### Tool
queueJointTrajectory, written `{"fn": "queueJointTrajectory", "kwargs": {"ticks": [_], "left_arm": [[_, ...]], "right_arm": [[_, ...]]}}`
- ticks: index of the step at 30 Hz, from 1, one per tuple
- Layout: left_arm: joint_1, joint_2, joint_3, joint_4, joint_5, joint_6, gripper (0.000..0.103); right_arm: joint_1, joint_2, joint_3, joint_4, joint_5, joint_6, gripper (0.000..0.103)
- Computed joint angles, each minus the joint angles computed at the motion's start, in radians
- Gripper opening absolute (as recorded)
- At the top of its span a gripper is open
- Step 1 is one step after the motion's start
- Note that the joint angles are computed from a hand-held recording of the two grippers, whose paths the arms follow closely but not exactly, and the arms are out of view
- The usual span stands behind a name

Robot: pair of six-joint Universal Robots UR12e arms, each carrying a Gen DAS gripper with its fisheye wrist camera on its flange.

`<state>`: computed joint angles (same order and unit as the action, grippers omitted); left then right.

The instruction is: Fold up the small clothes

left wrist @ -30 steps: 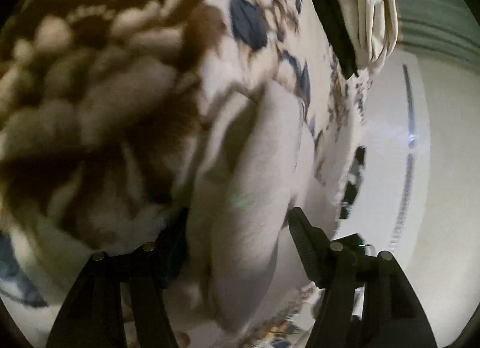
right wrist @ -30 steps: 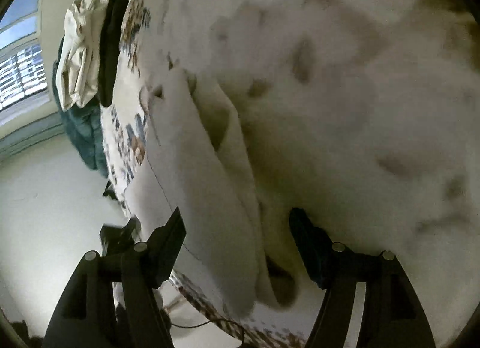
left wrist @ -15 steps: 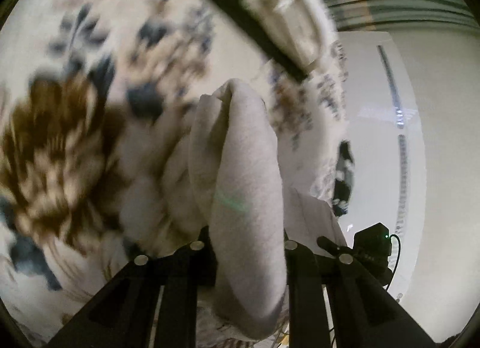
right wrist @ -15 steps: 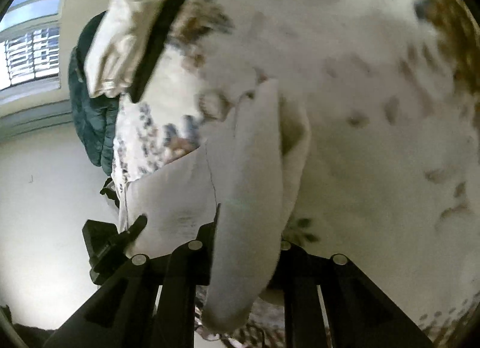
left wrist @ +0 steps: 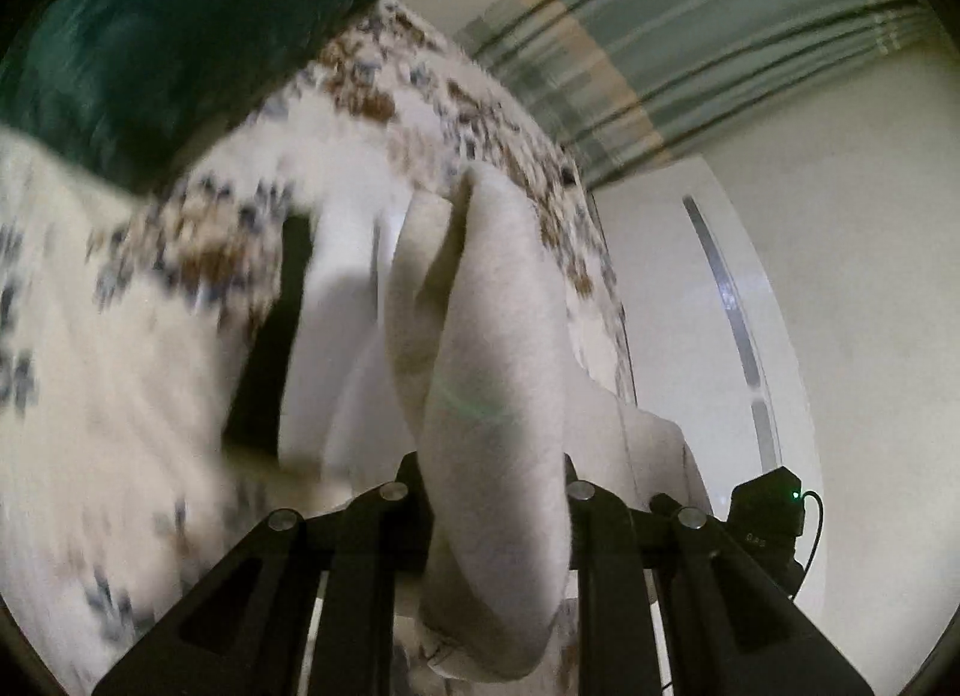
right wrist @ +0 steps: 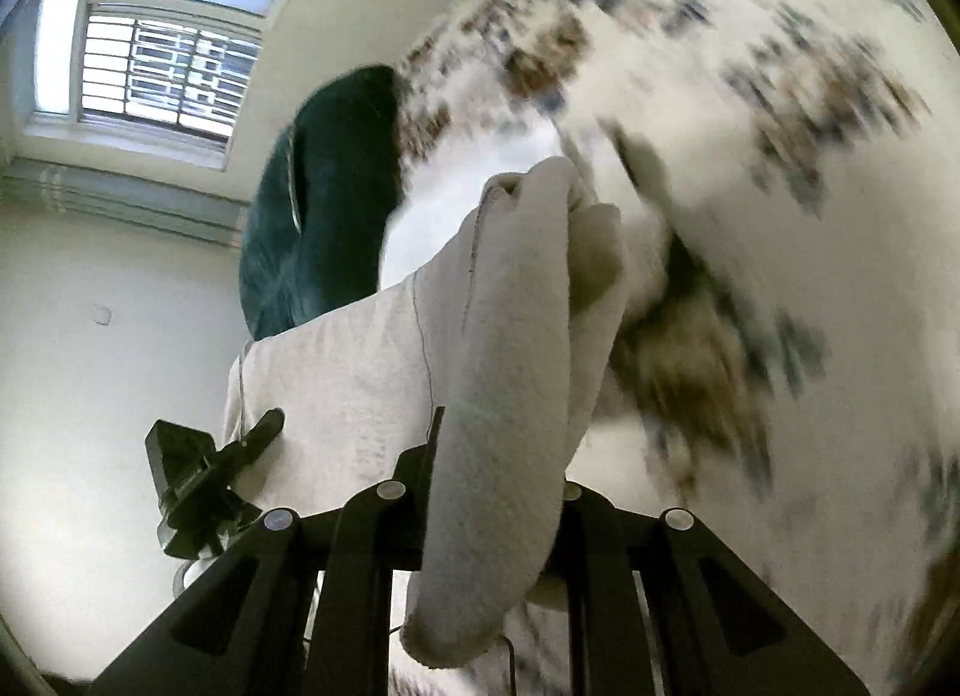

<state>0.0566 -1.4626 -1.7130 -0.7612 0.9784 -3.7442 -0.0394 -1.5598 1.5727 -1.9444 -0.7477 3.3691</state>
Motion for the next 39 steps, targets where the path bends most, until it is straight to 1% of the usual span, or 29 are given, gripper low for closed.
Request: {"fn": "queueJointTrajectory", "kwargs": {"ticks": [2,3,4,6,8,9,10,11,12,13,14,15,16,17,18,19,21,23,25,26,30,34,39], "left_arm": [[0.005,-0.055,0.032,0.008,0.032,0.007,0.016],[0.007,-0.078,0.044,-0.004,0.043,0.019,0.016],[0.002,-0.095,0.057,-0.029,0.073,0.033,0.016],[-0.016,-0.128,0.089,-0.115,0.148,0.082,0.018],[-0.037,-0.147,0.121,-0.204,0.225,0.135,0.025],[-0.045,-0.151,0.130,-0.234,0.253,0.158,0.027],[-0.050,-0.147,0.128,-0.233,0.271,0.166,0.029],[-0.056,-0.140,0.129,-0.236,0.304,0.178,0.042],[-0.073,-0.138,0.142,-0.252,0.379,0.179,0.058],[-0.094,-0.136,0.153,-0.263,0.467,0.177,0.063],[-0.109,-0.135,0.156,-0.252,0.529,0.180,0.068],[-0.130,-0.131,0.159,-0.241,0.609,0.185,0.080],[-0.148,-0.131,0.166,-0.249,0.673,0.186,0.088],[-0.157,-0.129,0.171,-0.257,0.695,0.185,0.103],[-0.163,-0.124,0.170,-0.256,0.698,0.185,0.103],[-0.173,-0.124,0.174,-0.264,0.727,0.182,0.103],[-0.199,-0.122,0.182,-0.284,0.783,0.184,0.103],[-0.222,-0.116,0.190,-0.311,0.817,0.176,0.103],[-0.238,-0.117,0.207,-0.341,0.826,0.174,0.103],[-0.254,-0.113,0.215,-0.360,0.855,0.169,0.103],[-0.302,-0.098,0.248,-0.398,0.920,0.162,0.103],[-0.344,-0.073,0.277,-0.434,0.942,0.150,0.103],[-0.409,-0.037,0.327,-0.488,0.979,0.120,0.103]], "right_arm": [[0.021,0.078,-0.065,-0.046,-0.017,0.024,0.016],[0.029,0.109,-0.091,-0.053,-0.027,0.027,0.016],[0.039,0.143,-0.121,-0.053,-0.046,0.029,0.016],[0.062,0.204,-0.179,-0.014,-0.112,0.005,0.016],[0.086,0.238,-0.218,0.032,-0.194,-0.018,0.016],[0.098,0.248,-0.232,0.056,-0.241,-0.042,0.016],[0.113,0.258,-0.252,0.080,-0.302,-0.081,0.017],[0.125,0.266,-0.267,0.099,-0.346,-0.094,0.024],[0.137,0.272,-0.284,0.119,-0.398,-0.102,0.027],[0.152,0.273,-0.294,0.126,-0.462,-0.114,0.038],[0.169,0.273,-0.303,0.127,-0.532,-0.124,0.056],[0.183,0.269,-0.302,0.121,-0.592,-0.137,0.074],[0.201,0.264,-0.303,0.115,-0.655,-0.144,0.083],[0.219,0.256,-0.300,0.102,-0.722,-0.149,0.096],[0.232,0.247,-0.294,0.093,-0.763,-0.150,0.103],[0.247,0.237,-0.288,0.085,-0.819,-0.147,0.103],[0.267,0.217,-0.274,0.074,-0.888,-0.134,0.103],[0.288,0.190,-0.254,0.052,-0.956,-0.125,0.103],[0.302,0.164,-0.236,0.031,-1.001,-0.120,0.103],[0.306,0.151,-0.232,0.033,-1.018,-0.114,0.103],[0.317,0.098,-0.222,0.045,-1.047,-0.085,0.103],[0.335,0.037,-0.218,0.054,-1.087,-0.084,0.103],[0.348,-0.038,-0.232,0.084,-1.101,-0.078,0.103]]}}
